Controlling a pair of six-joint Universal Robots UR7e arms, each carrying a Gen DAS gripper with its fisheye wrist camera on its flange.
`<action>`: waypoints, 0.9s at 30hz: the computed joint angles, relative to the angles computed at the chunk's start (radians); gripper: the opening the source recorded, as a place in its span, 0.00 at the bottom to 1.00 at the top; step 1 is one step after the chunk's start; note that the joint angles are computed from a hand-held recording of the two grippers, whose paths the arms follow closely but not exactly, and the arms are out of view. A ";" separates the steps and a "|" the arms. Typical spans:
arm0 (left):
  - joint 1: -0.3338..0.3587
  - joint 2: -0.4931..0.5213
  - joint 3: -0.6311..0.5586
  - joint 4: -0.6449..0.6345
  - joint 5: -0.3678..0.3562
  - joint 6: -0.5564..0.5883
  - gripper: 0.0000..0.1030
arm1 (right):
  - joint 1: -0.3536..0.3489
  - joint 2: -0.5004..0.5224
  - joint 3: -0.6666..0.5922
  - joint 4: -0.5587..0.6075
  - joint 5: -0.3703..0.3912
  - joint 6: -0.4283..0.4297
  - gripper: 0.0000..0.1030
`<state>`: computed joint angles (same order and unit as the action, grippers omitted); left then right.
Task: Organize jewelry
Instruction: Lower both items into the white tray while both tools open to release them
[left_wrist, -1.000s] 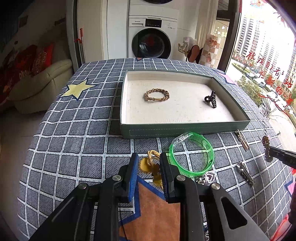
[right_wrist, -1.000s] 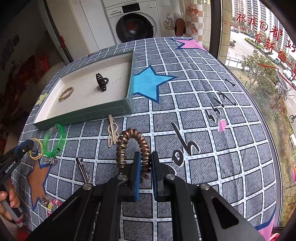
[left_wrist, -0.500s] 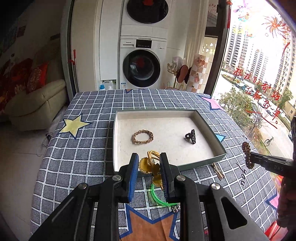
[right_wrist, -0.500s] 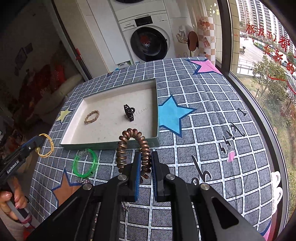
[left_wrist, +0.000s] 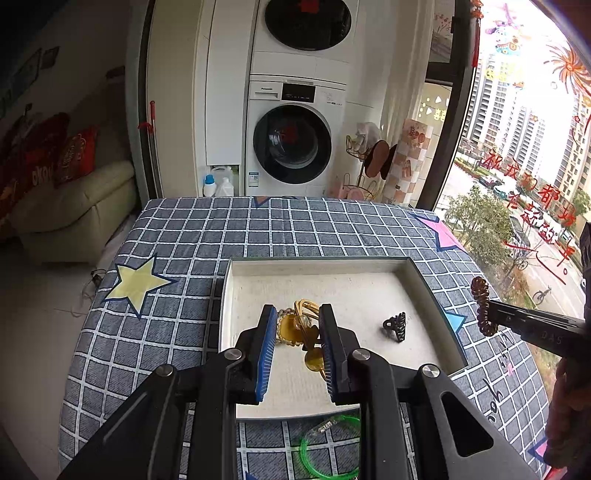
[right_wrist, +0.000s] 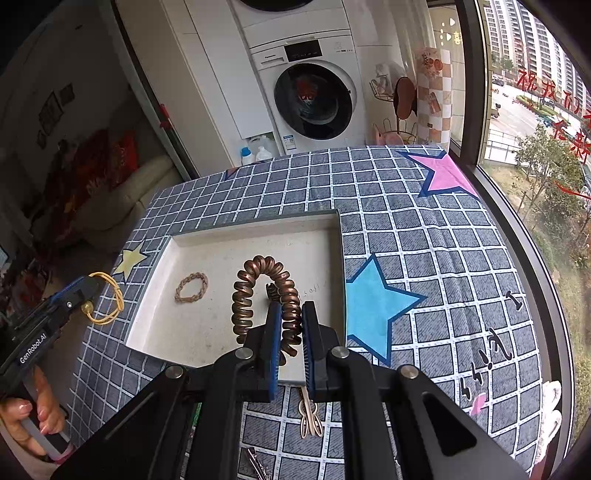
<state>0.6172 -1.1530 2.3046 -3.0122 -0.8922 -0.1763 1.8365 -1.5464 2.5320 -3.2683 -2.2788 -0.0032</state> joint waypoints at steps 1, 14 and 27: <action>0.012 0.019 -0.012 -0.008 -0.002 0.004 0.35 | -0.009 0.012 -0.011 -0.007 0.005 -0.009 0.12; 0.115 0.244 -0.114 -0.094 -0.021 0.064 0.35 | -0.134 0.212 -0.114 -0.127 0.048 -0.129 0.12; 0.129 0.345 -0.146 -0.091 0.088 0.096 0.35 | -0.222 0.319 -0.159 -0.145 0.077 -0.144 0.12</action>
<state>0.7466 -0.8084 2.1582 -3.1031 -0.8038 -0.0804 1.6141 -1.2279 2.3733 -3.4137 -2.2021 -0.1474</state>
